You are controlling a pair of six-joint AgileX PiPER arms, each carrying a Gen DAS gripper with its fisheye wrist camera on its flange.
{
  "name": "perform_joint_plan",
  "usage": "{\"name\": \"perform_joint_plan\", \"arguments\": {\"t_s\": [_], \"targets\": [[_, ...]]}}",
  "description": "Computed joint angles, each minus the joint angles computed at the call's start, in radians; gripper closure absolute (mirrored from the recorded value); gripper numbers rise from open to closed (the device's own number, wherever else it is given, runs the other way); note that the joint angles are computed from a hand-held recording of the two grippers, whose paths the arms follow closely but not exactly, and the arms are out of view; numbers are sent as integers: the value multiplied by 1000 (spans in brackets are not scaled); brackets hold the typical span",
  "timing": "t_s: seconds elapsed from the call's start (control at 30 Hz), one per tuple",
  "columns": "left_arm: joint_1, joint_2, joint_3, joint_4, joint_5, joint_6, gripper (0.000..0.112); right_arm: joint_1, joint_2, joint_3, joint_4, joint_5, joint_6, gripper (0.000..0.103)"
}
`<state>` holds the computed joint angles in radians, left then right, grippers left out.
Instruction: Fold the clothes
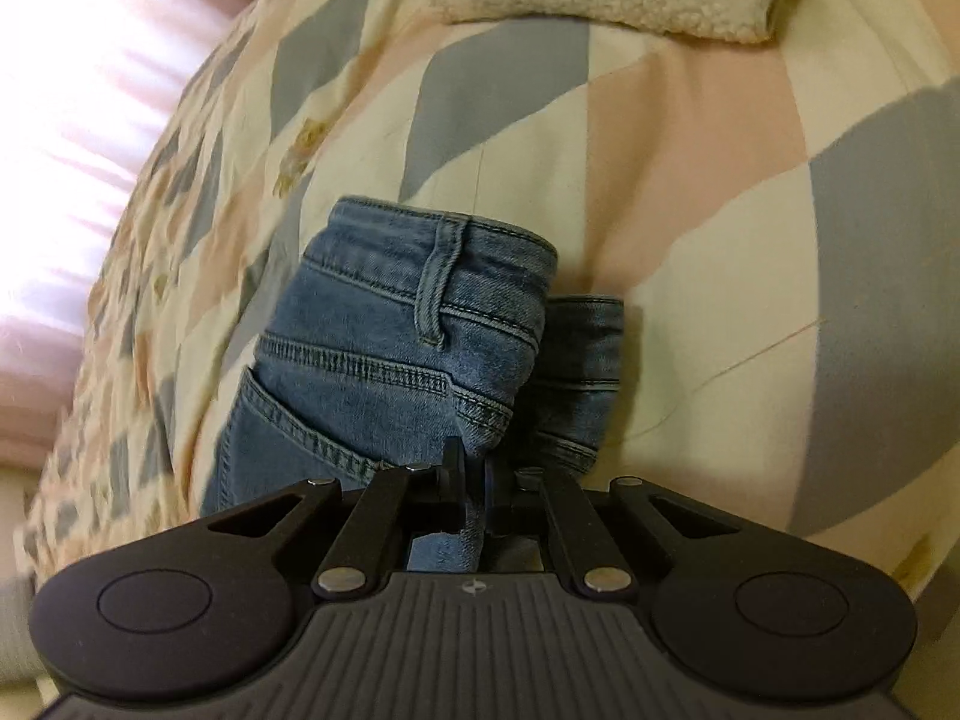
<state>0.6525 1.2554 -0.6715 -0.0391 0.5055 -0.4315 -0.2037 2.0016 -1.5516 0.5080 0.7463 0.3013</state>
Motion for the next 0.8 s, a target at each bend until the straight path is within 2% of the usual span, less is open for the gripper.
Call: {"name": "perform_joint_plan", "arguments": {"t_s": [0.13, 0.23, 0.37, 0.53, 0.6, 0.7, 0.8], "targets": [[23, 36, 4, -58, -7, 119, 108, 3, 2, -30, 9, 9, -28, 98], [46, 31, 51, -122, -58, 162, 107, 2, 14, -35, -1, 13, -13, 98], [27, -1, 75, -86, -87, 111, 107, 14, 24, -20, -15, -24, 27, 98], [-26, -97, 75, 39, -67, 10, 107, 22, 54, -66, -60, 12, 45, 97], [-17, -92, 82, 35, -45, 29, 107, 28, 55, -72, -74, 16, 58, 97], [34, -38, 96, -61, -63, 145, 105, 25, 49, -62, -59, 10, 49, 97], [41, 21, 75, -90, -70, 206, 105, 17, 47, -67, -46, 25, 29, 97]]}}
